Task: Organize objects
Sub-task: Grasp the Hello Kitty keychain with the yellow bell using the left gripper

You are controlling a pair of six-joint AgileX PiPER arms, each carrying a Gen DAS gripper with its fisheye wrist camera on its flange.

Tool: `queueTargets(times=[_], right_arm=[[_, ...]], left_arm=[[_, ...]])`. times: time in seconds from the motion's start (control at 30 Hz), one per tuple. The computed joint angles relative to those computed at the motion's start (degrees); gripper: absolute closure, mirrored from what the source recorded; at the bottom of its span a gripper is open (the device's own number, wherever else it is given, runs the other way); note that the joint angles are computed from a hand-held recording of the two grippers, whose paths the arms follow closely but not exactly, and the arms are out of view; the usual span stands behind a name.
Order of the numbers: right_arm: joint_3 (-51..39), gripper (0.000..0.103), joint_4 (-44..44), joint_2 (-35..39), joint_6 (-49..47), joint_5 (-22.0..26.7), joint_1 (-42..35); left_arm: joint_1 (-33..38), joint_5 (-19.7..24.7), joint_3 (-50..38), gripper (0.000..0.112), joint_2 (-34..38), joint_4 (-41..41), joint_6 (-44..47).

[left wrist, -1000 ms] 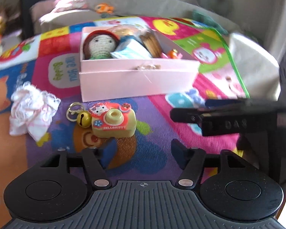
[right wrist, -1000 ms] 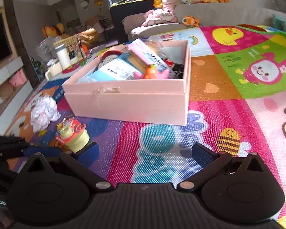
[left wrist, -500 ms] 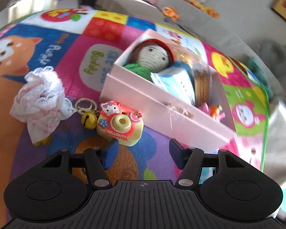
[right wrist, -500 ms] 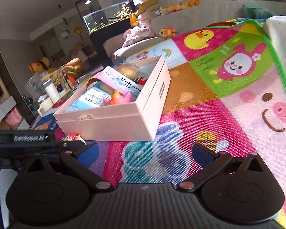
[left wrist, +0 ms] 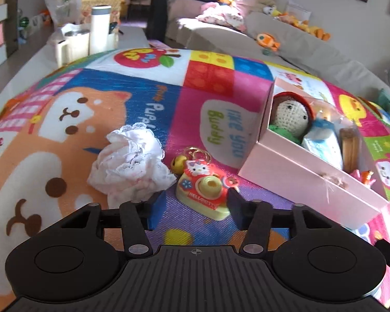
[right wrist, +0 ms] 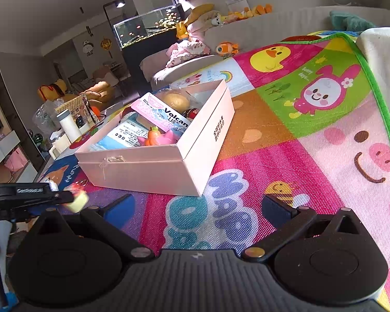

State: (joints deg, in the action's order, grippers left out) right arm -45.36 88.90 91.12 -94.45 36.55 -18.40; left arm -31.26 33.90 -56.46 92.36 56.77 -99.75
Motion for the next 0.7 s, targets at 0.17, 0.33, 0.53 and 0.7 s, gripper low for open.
queueTargets(times=[0.17,0.33,0.53,0.7], right_arm=[[0.4,0.000,0.6,0.0,-1.1,-0.4,0.3],[0.5,0.000,1.0,-0.1,-1.6,-0.6,0.3],[0.2,0.000,0.5,0.1,-1.2,-1.0,0.7],[-0.1,0.000,-0.2,0.4,-0.4,-1.4,0.9]], left_arm=[[0.4,-4.7,0.5,0.058,-0.8,1.4,-1.5],[2.3,0.1,-8.1,0.058,6.2,-4.2,-0.2],[3.5,2.2,-13.1,0.059,10.3,-3.7,1.9],[2.0,-4.5,-5.0,0.060,4.8,-1.2,5.2]])
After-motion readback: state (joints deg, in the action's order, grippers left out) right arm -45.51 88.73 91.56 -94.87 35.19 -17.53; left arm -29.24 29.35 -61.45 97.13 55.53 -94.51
